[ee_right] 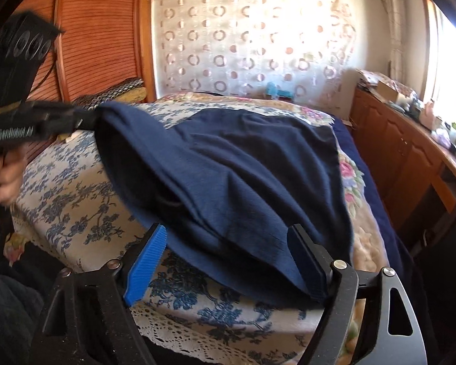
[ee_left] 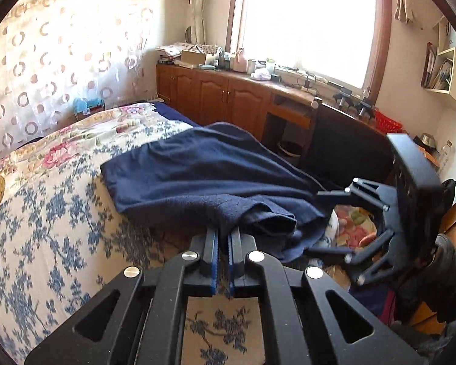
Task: Fold small clothes
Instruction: 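Grasp the folded shirt's end with the left gripper and lift it, then hold the shirt up with the left gripper while the right gripper grasps its other end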
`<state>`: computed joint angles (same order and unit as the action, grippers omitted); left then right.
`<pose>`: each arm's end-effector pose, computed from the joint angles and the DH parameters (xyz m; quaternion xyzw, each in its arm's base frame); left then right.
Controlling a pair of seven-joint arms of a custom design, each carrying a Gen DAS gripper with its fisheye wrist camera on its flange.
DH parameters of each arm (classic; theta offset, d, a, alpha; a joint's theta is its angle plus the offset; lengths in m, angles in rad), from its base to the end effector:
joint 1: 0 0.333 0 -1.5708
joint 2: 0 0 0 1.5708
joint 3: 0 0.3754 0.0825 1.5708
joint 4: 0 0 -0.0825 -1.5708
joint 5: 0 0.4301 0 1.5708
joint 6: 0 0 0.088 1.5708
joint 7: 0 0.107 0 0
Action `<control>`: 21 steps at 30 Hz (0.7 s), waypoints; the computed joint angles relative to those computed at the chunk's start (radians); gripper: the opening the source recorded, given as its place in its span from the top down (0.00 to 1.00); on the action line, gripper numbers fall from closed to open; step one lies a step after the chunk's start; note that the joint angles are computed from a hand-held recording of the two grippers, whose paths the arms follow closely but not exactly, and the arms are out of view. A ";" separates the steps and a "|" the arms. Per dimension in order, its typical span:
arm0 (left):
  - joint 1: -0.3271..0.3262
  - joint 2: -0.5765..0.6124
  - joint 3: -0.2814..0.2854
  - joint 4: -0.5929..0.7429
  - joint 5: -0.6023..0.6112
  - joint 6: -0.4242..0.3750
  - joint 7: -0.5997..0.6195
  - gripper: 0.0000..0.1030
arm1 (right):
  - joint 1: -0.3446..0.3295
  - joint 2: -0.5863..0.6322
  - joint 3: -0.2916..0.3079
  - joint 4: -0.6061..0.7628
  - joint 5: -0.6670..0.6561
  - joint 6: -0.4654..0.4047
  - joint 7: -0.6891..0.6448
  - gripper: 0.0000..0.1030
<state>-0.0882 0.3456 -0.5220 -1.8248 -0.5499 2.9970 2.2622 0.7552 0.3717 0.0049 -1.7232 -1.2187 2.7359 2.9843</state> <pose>0.6467 -0.3498 0.4902 -0.3839 0.8095 -0.4223 0.1378 0.5180 0.5418 0.4540 -0.7282 0.5089 -0.2855 0.3596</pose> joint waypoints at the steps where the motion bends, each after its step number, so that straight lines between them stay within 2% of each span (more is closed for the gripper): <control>1: -0.002 0.000 0.002 0.003 0.002 0.003 -0.003 0.95 | -0.005 0.007 0.005 0.008 0.015 -0.003 -0.032 0.17; 8: 0.033 0.004 -0.032 0.002 -0.031 0.011 0.016 0.95 | -0.025 0.040 0.013 0.032 0.184 -0.078 -0.265 0.17; 11: 0.053 -0.008 -0.053 -0.019 -0.063 0.018 0.043 0.95 | -0.018 0.042 -0.009 0.030 0.200 -0.111 -0.283 0.17; 14: 0.084 -0.026 -0.085 -0.051 -0.117 0.028 0.092 0.95 | -0.011 0.034 -0.033 0.020 0.167 -0.106 -0.254 0.17; 15: 0.097 -0.032 -0.098 -0.062 -0.143 0.032 0.112 0.95 | -0.030 0.028 -0.008 0.019 0.224 -0.133 -0.301 0.20; 16: 0.107 -0.038 -0.108 -0.071 -0.170 0.035 0.132 0.95 | -0.032 0.025 -0.011 0.013 0.218 -0.119 -0.300 0.23; 18: 0.127 -0.048 -0.127 -0.083 -0.229 0.038 0.178 0.95 | -0.029 0.025 -0.016 0.014 0.201 -0.109 -0.295 0.39; 19: 0.130 -0.052 -0.128 -0.085 -0.256 0.041 0.197 0.95 | -0.027 0.029 -0.016 0.016 0.195 -0.105 -0.296 0.44; 20: 0.123 -0.056 -0.119 -0.085 -0.272 0.039 0.205 0.95 | -0.029 0.032 -0.012 0.021 0.200 -0.106 -0.312 0.55; 21: 0.125 -0.060 -0.119 -0.083 -0.300 0.040 0.224 0.95 | -0.026 0.036 -0.013 0.030 0.197 -0.111 -0.325 0.71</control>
<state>0.0370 0.2853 -0.6410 -1.9082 -0.8499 3.0369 2.4861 0.7289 0.4077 -0.0076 -1.6930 -1.0216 2.6250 2.6591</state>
